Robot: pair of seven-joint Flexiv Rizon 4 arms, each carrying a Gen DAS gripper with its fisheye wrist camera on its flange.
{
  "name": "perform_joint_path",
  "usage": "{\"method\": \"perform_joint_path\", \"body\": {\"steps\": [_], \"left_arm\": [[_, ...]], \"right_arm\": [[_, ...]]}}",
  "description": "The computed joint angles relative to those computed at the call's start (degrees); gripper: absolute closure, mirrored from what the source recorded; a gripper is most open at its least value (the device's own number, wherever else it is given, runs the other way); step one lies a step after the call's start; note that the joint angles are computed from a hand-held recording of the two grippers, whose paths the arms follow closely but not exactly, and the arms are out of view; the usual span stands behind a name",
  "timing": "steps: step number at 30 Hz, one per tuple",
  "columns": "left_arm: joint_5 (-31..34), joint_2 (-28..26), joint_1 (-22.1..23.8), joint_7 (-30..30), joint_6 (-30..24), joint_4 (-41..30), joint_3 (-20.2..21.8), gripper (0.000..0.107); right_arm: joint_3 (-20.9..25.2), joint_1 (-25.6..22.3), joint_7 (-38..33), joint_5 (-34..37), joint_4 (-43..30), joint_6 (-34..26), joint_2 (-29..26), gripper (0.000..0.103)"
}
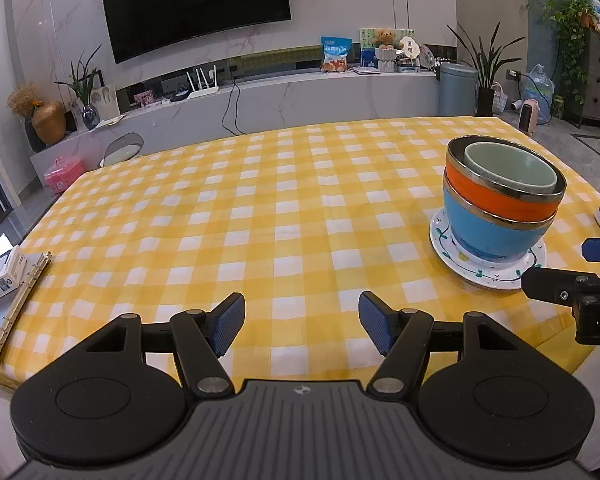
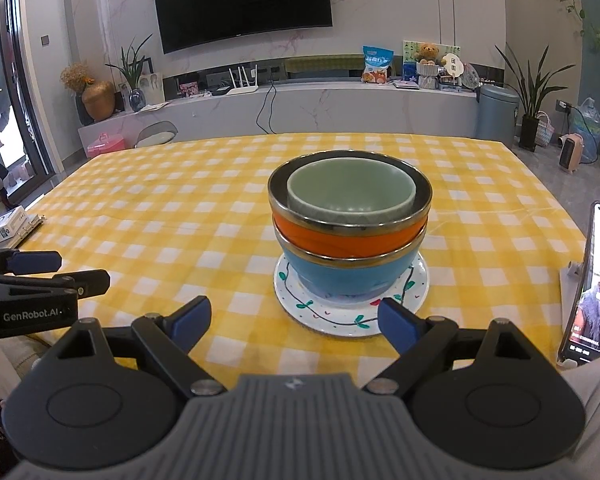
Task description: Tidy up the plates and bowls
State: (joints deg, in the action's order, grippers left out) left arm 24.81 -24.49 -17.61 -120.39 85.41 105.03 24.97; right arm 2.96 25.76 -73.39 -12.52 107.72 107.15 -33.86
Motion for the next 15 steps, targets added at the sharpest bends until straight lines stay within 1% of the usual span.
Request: {"method": "perform_joint_path", "body": {"steps": [15], "left_arm": [[0.29, 0.16, 0.57, -0.12, -0.24, -0.01, -0.68, 0.030]], "right_arm": [[-0.16, 0.03, -0.45, 0.11, 0.08, -0.10, 0.02, 0.014]]}}
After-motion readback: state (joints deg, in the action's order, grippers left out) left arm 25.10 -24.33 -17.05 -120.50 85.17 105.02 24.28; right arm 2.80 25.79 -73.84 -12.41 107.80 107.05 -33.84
